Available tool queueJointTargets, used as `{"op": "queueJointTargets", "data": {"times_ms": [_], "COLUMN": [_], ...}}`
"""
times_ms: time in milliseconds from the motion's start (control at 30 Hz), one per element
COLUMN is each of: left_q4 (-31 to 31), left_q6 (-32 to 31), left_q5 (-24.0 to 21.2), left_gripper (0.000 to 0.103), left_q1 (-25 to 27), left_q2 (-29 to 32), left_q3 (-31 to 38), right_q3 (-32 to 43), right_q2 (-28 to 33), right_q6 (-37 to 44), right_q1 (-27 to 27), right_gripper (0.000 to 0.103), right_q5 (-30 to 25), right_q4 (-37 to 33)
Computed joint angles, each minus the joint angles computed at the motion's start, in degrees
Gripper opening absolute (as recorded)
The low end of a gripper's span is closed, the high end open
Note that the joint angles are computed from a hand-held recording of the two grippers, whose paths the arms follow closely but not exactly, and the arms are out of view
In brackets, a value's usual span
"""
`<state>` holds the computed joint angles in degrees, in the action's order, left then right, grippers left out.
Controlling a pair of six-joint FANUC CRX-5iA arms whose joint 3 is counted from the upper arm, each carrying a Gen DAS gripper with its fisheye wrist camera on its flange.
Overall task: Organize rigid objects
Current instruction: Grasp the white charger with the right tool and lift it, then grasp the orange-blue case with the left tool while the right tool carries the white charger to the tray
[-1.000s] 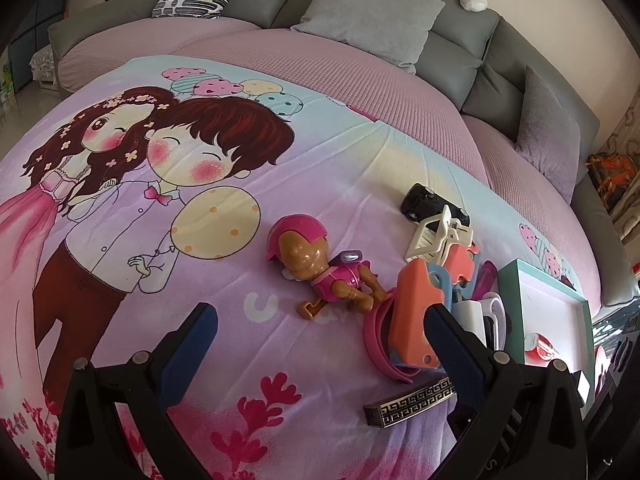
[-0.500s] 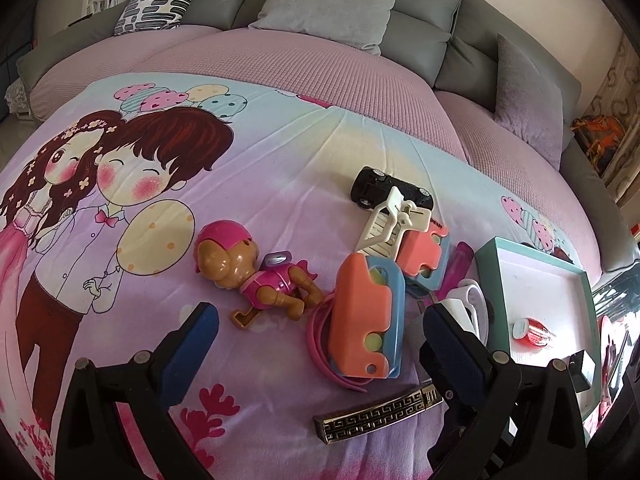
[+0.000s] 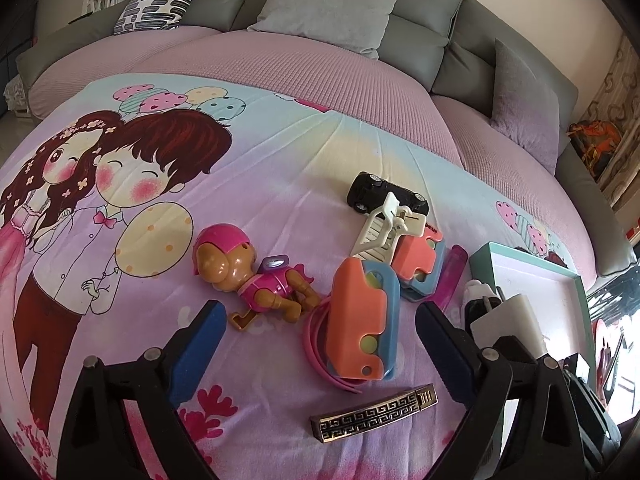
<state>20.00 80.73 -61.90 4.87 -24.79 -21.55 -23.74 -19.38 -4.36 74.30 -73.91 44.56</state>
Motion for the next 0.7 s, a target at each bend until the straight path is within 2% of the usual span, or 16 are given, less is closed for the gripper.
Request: {"op": "queueJointTargets", "data": {"times_ms": [100,200,400,500,567,700], "left_q4": [-0.3,-1.6,-3.7,-5.4,-6.7,-5.6], "left_q6": [0.0,0.2,1.2,1.9,2.6,1.7], "left_q5": [-0.2,-0.2,-0.2,-0.3,-0.3,0.3], "left_gripper": [0.095,0.082,0.075,0.069,0.058,0.053], "left_q1": [-0.7,-2.1,-4.8,-6.0,-6.7,-6.4], "left_q2": [0.4,0.8,2.1,2.6,2.8,2.3], "left_q3": [0.2,0.8,1.8,2.3,2.8,2.3], "right_q3": [-0.5,-0.5,-0.7,-0.7,-0.8,-1.0], "right_q2": [-0.9,-1.1,-1.3,-1.4,-1.5,-1.8], "right_q6": [-1.1,-1.6,-1.7,-1.8,-2.1,-2.4], "right_q1": [0.3,0.3,0.3,0.4,0.5,0.7], "right_gripper": [0.029,0.029,0.029,0.029,0.029,0.029], "right_q5": [-1.2,-2.4,-2.2,-2.2,-2.4,-2.6], "right_q4": [0.7,0.7,0.6,0.6,0.7,0.8]}}
